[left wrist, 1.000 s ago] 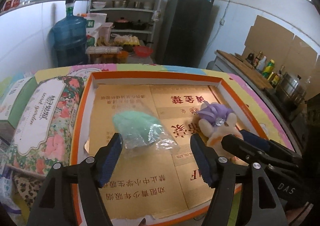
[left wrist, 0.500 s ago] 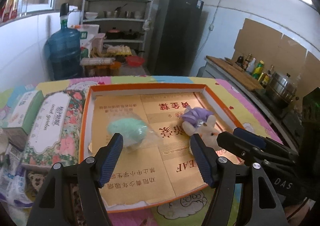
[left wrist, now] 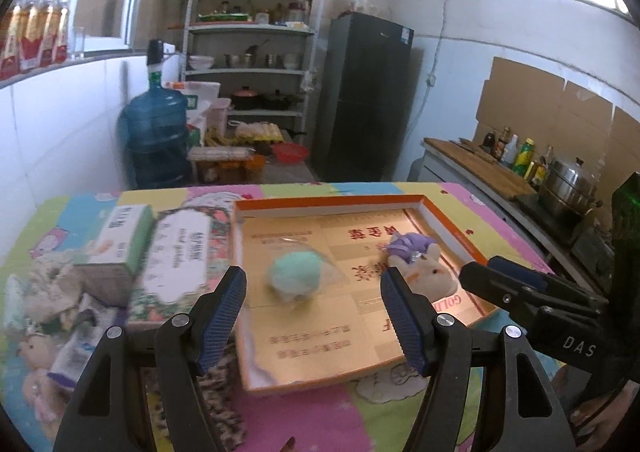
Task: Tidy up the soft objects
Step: 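Lower the bagged ball and bunny into the tray and open both grippers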
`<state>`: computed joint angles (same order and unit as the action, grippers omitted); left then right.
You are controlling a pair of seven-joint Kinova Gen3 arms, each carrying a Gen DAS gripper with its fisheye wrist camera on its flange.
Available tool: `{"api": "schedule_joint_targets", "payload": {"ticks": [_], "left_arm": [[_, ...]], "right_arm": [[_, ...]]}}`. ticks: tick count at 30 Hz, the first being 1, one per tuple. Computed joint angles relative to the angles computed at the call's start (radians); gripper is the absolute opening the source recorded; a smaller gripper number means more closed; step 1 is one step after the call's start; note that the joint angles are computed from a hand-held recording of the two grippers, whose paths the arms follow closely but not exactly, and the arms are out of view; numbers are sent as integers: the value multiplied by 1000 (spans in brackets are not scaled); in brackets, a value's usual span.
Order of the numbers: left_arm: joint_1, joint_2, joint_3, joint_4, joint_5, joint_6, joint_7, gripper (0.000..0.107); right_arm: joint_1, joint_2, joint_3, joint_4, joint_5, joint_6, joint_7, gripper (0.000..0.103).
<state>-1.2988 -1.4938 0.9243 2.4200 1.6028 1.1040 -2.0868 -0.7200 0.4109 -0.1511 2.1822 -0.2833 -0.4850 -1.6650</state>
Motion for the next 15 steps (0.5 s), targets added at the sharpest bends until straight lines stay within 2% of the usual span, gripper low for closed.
{"api": "schedule_joint_targets", "payload": {"ticks": [8, 15], "left_arm": [[57, -25, -124, 72, -115, 18, 15, 71], [126, -12, -202, 131, -216, -21, 26, 71]], "right_arm": [[-105, -32, 23, 9, -117, -9, 89, 61], [-185, -52, 30, 5, -234, -15, 190, 61]]}}
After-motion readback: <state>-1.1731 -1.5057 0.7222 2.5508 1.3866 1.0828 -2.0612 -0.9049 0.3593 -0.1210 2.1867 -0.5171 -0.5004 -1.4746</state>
